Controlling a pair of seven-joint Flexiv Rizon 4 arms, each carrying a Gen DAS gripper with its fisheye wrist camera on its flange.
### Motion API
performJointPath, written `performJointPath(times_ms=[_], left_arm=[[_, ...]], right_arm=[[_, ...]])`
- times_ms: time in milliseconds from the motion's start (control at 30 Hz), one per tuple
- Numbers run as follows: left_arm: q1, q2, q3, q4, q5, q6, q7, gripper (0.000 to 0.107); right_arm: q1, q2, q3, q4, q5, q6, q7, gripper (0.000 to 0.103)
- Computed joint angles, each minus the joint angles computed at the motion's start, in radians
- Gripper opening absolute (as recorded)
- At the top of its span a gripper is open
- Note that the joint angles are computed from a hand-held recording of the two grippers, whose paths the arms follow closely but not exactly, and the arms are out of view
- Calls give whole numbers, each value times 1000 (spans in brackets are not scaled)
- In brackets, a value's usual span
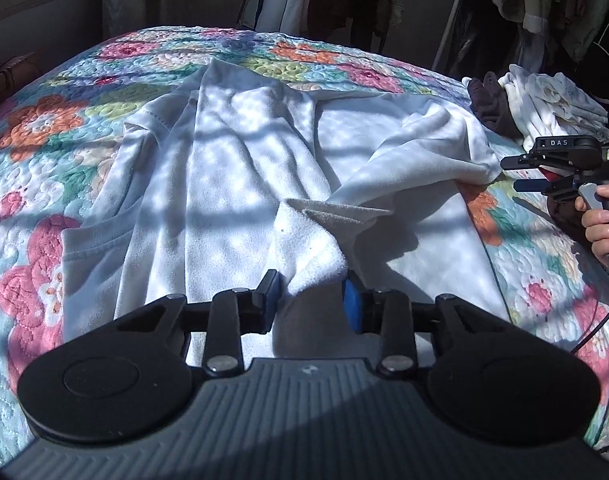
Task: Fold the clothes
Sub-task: 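Grasp the folded shirt edge with the left gripper while the right gripper adjusts the fold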
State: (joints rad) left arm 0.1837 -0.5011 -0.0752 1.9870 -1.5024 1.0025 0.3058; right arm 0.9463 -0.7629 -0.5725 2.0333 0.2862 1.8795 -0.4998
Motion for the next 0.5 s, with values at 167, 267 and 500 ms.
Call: performJointPath(times_ms=[167,267,500], left_arm=[[23,-10,-3,-15,-9,-50,-40,36],[22,-16,-5,-24,-5,-57,-40,41],[-9,-21,-26,-24,-125,-33,57,46]], right_arm=[[-69,-32,46,-25,59,32,70,68],[-118,-69,78,-70,67,46,94,68],[-236,-107,142,-180,-88,17,7,61]])
